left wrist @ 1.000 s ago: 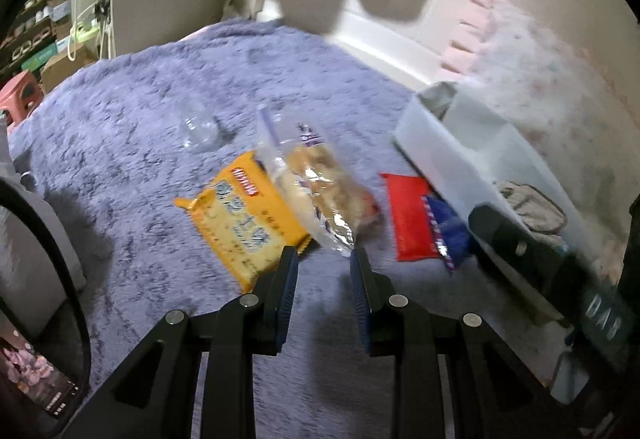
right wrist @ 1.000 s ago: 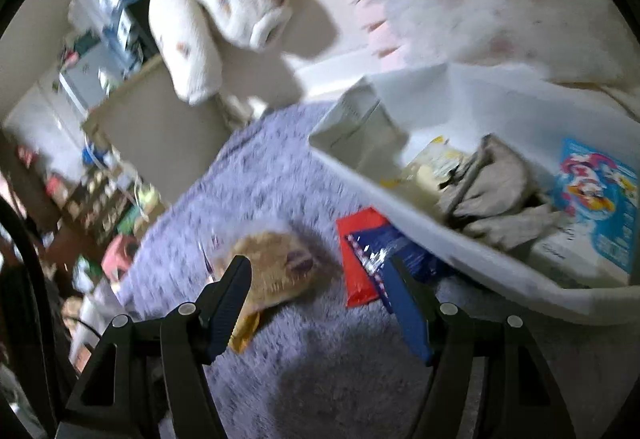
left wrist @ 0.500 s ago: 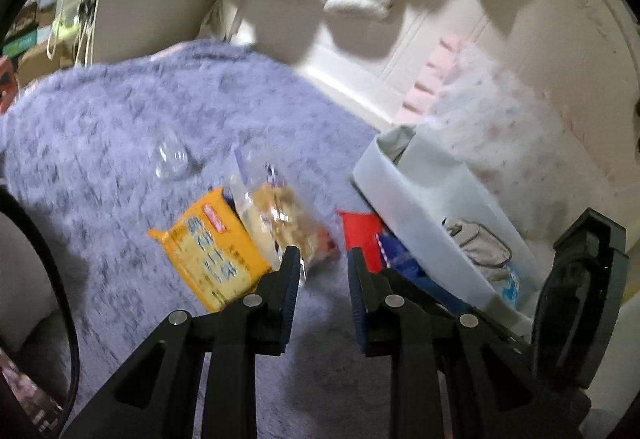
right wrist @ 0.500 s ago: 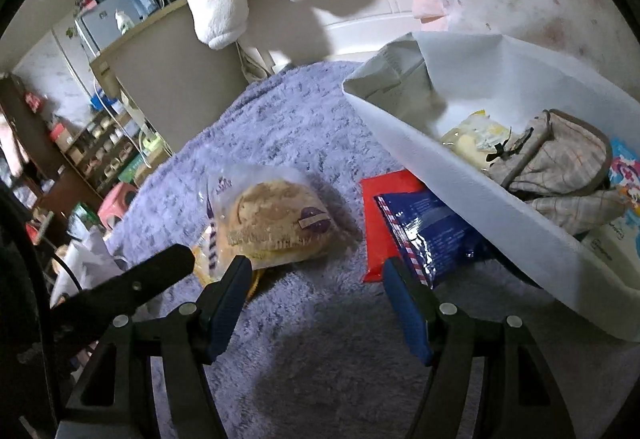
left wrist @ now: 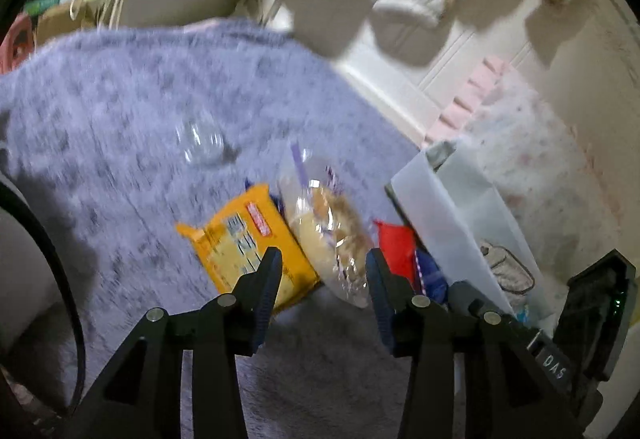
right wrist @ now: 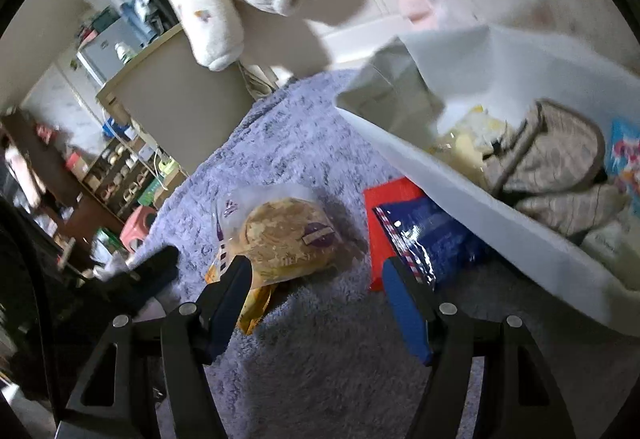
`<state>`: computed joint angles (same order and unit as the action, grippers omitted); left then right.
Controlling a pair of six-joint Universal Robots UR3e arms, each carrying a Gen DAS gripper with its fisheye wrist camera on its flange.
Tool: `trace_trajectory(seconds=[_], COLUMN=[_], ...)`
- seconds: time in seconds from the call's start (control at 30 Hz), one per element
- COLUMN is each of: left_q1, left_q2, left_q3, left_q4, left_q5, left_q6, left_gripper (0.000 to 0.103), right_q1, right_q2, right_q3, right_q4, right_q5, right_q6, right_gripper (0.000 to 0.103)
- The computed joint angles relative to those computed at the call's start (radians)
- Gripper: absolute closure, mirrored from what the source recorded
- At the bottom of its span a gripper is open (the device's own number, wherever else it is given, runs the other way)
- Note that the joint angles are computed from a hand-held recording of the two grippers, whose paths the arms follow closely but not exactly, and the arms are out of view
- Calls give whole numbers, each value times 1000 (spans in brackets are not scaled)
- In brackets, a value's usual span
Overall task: Organize objects
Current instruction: 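Grasp the clear bag with the round bun using the left tool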
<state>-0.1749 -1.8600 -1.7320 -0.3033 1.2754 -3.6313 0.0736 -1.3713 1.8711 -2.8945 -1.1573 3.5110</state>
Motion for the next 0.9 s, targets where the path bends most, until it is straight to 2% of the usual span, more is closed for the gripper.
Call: trace_trajectory(seconds=[0.13, 0.3, 0.47, 0.5, 0.53, 0.63, 0.77, 0.9], left_q1=[31, 28, 21, 21, 23, 2, -36, -54], left_q2=[-38, -71, -124, -130, -126, -104, -82, -49], left_q3=[-12, -21, 8, 2, -3, 16, 72, 96], left_q4=[30, 102, 119, 142, 142, 84, -24, -75], left_q5=[-129, -164, -153, -158, -157, -98, -34, -31], left_q6=[-43, -61, -87, -87, -81, -74, -12, 45], left_gripper=[61, 61, 62, 67, 78, 88, 90, 91], right_q1=[-25, -37, -33, -33, -33, -29, -29, -49], right_q2=[8, 5, -3, -3, 0, 2, -1, -4], right_q3=[4, 15, 26, 26, 23, 21, 25, 43], right_q4=[15, 18, 5, 6, 8, 10, 0, -36], right_q5=[31, 66, 58, 61, 63, 53, 51, 85], right_q6=[5, 4, -1, -3, -4, -1, 8, 13], right_gripper=[36, 36, 36, 36, 36, 36, 36, 36])
